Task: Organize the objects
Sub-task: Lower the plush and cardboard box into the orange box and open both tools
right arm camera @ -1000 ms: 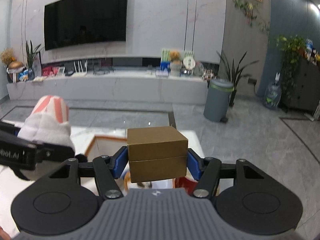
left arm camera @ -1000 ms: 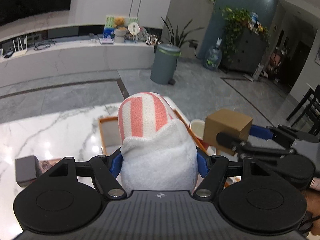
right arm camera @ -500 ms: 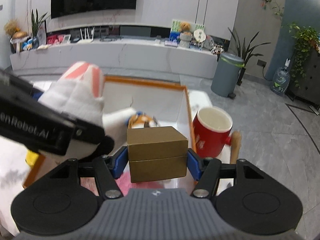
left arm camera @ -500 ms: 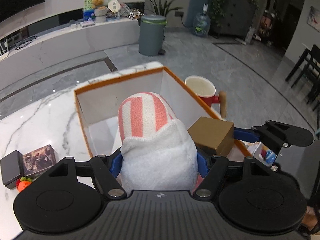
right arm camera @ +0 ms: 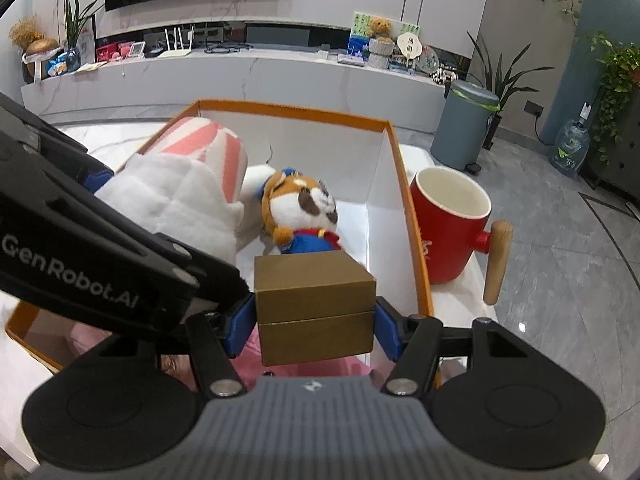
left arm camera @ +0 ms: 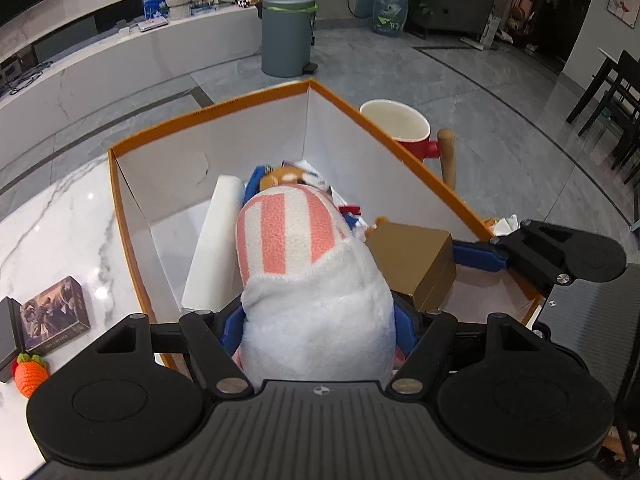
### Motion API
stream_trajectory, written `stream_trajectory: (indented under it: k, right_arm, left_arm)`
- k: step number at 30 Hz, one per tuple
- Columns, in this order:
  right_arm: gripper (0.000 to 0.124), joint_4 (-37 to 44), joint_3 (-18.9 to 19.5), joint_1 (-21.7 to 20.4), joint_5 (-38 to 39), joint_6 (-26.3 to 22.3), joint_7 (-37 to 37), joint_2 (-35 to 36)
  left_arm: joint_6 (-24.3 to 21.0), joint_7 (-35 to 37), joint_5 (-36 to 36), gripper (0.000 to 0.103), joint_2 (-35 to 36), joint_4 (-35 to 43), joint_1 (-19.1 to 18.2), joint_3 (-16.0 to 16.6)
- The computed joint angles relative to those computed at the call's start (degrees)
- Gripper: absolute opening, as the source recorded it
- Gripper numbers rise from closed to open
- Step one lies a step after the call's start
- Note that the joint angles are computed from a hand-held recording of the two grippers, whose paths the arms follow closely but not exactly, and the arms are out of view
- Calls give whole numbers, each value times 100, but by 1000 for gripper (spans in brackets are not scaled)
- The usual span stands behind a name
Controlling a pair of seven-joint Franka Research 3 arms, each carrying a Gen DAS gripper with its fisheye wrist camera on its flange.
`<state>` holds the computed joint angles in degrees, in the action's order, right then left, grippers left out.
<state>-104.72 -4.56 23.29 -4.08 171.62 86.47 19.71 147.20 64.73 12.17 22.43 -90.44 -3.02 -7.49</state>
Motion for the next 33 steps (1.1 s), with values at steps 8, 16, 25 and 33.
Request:
stream_trajectory:
  k: [8, 16, 25, 33]
  right_arm:
    - [64, 95, -282, 328, -500, -55, 144, 155]
    - [64, 242, -464, 493, -876, -209, 366, 262]
    - [65, 294, -446, 475, -1123, -269, 565, 290]
    - [80, 223, -738, 682, -1500, -63, 991, 282]
  left_arm:
    - [-104, -5, -58, 81, 27, -44, 52, -15]
    - [-274, 183, -168, 82, 98, 103, 89, -36]
    - [-744, 175, -130, 89, 243, 435, 26, 9]
    - [-504, 61, -57, 92, 153, 249, 44, 23]
